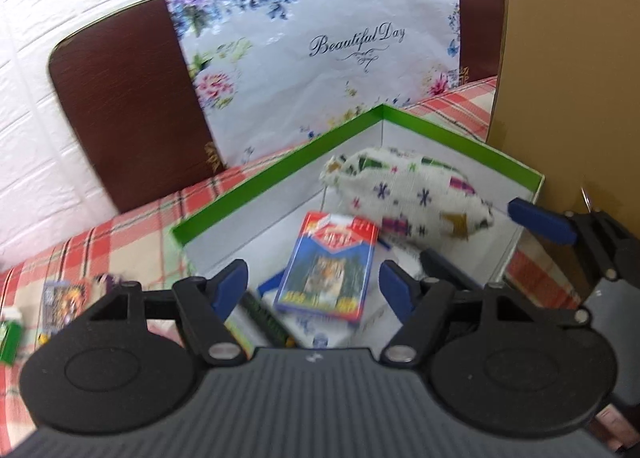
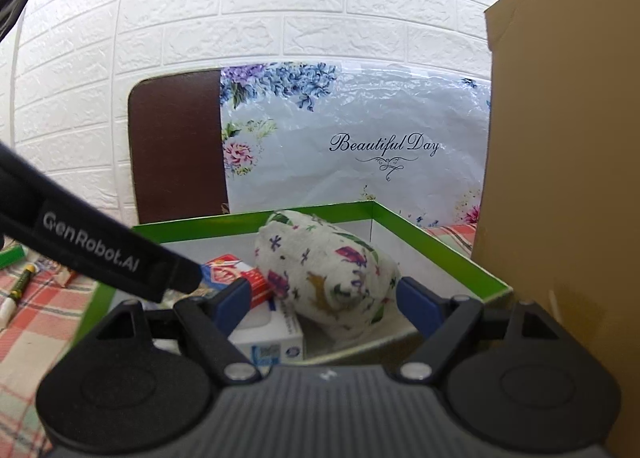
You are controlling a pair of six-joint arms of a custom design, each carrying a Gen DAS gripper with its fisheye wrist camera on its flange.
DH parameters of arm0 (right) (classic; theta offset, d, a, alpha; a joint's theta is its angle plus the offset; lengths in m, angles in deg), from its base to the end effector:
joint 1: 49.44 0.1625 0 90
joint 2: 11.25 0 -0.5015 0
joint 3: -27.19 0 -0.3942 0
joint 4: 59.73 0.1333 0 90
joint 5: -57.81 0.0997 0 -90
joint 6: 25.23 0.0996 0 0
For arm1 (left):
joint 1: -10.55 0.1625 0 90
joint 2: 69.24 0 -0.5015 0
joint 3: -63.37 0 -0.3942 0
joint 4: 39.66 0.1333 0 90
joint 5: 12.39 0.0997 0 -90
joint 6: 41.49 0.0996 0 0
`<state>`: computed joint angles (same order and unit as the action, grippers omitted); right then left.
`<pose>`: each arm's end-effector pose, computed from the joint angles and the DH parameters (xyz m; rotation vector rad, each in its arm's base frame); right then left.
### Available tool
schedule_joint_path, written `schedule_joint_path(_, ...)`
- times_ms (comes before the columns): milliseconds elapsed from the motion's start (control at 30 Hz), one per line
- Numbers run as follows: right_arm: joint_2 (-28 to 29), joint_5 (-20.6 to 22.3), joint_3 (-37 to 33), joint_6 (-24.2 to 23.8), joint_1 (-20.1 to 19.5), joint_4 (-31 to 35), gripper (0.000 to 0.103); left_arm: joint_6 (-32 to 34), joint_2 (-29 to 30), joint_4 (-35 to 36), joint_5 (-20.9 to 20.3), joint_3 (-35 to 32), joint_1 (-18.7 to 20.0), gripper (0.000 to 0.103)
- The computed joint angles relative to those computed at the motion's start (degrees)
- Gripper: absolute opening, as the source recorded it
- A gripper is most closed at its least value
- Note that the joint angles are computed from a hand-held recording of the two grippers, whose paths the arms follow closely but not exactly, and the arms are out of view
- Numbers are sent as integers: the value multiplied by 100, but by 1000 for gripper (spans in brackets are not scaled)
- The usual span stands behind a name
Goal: Organize objects
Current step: 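Carry the pouch into the green-rimmed box and open the right gripper, then move the right gripper back to the white-capped marker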
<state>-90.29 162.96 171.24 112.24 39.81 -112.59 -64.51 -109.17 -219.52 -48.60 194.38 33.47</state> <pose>0.1029 -0.3363 0.1799 0.5181 -1.9665 1.4187 -0.3548 -0.3820 0.0293 0.8882 2.1614 -0.8212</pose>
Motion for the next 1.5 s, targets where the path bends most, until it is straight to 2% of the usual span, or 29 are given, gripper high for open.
schedule_joint_path(233, -19, 241, 259, 58, 322, -118, 83, -937, -296, 589, 61, 363, -262, 75)
schedule_joint_path(533, 29, 496, 466, -20, 636, -273, 84, -1646, -543, 1017, 132, 690, -556, 79)
schedule_joint_path(833, 20, 646, 558, 115, 723, -201, 84, -2288, -821, 1389, 262, 1012, -786, 80)
schedule_joint_path(1067, 57, 671, 583, 292, 835, -81, 84, -2988, -1070, 1863, 196, 1306, -824, 80)
schedule_joint_path(1500, 650, 936, 367, 308, 1711, -56, 84, -3903, -1664, 2448, 276, 1790, -715, 80)
